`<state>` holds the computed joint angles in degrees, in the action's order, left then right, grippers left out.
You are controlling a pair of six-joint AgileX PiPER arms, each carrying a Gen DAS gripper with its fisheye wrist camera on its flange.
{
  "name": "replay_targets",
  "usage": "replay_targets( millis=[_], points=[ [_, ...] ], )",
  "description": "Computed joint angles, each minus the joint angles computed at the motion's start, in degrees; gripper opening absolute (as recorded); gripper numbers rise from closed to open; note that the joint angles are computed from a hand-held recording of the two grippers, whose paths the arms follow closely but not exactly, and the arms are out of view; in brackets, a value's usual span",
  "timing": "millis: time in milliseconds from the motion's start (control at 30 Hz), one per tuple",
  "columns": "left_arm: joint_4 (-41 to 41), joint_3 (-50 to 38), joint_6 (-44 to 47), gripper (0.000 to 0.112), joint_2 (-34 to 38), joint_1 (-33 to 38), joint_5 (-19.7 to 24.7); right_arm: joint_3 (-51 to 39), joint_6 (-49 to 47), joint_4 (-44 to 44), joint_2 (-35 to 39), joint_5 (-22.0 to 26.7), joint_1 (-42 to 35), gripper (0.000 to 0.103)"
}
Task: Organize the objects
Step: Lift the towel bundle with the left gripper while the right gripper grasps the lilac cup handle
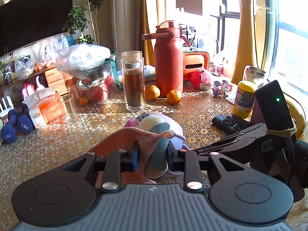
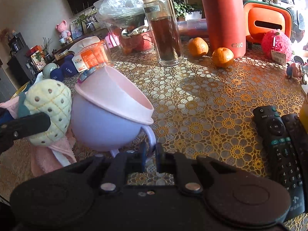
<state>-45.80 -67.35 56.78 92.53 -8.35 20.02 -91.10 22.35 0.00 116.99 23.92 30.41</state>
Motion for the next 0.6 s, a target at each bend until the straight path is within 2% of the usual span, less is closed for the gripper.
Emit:
replay_targets(
  millis=[67,200,367,600],
  points=[
    [1.49,-0.17,-0.95,0.027,0.94,-1.43,-1.79,-0.35,2.34,-1.73,0.16,0.54,0.41,0.009],
    [-1.3,0.54,1.77,0.027,1.57,-1.71,-3.76,0.07,2.78,-1.61,0.06,0.14,0.58,0.01],
    [0.64,0.83,-0.61,0.027,1.46,-0.58,-3.34,0.04,3.73,-3.03,-0.09,0.06,1.02,0.011],
    [13.96,-1.52,-15.57,0.027,4.76,1.12,-1.41,-0.41,4.93,-3.19,0.36,0.56,1.41,0.012]
  ],
)
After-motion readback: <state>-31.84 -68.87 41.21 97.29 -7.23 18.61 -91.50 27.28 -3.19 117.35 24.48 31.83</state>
